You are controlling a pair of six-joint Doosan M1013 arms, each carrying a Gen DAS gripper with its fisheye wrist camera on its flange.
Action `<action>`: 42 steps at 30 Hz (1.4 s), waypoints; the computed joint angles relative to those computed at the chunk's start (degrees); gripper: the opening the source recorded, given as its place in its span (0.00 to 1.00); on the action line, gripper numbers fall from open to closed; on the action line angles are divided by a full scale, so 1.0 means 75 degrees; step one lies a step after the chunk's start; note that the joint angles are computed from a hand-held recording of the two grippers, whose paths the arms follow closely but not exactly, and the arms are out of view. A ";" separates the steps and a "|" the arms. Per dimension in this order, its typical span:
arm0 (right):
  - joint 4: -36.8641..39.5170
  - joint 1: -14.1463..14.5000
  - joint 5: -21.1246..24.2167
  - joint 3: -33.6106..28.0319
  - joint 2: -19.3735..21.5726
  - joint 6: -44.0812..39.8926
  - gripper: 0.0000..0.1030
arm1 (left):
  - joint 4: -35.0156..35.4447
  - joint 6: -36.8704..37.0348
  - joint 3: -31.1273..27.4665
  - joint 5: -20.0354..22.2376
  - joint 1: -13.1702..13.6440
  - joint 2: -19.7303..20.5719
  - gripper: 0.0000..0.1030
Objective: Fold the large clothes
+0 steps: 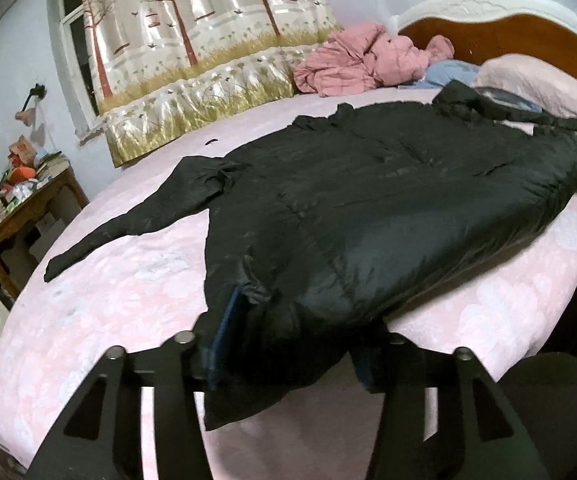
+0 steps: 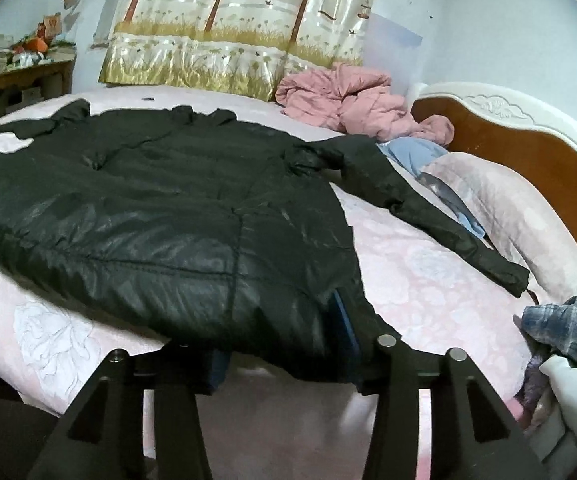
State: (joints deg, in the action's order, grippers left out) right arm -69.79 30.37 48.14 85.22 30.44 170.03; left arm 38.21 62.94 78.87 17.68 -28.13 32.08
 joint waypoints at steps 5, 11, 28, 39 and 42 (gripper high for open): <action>-0.0085 -0.0223 -0.0735 0.0082 -0.0172 0.0178 0.50 | -0.0884 0.0632 -0.0237 -0.0268 0.0117 0.0056 0.51; 0.1308 -0.0808 -0.1978 -0.0744 0.0081 -0.1097 0.18 | -0.4439 0.3427 -0.1359 -0.0238 0.0399 0.0554 0.45; 0.4978 -0.1640 -0.0766 -0.3916 0.1820 -0.4822 0.67 | -0.6054 0.3909 -0.5859 0.3205 0.0860 0.3083 0.62; 0.3791 -0.2003 -0.2845 -0.2167 0.0941 -0.1480 0.80 | -0.6612 0.3640 -0.5089 0.2320 0.1058 0.2796 0.93; 0.4637 -0.2131 -0.3253 -0.2240 0.1052 -0.2118 0.64 | -0.7060 0.3887 -0.5141 0.2269 0.1125 0.2893 0.44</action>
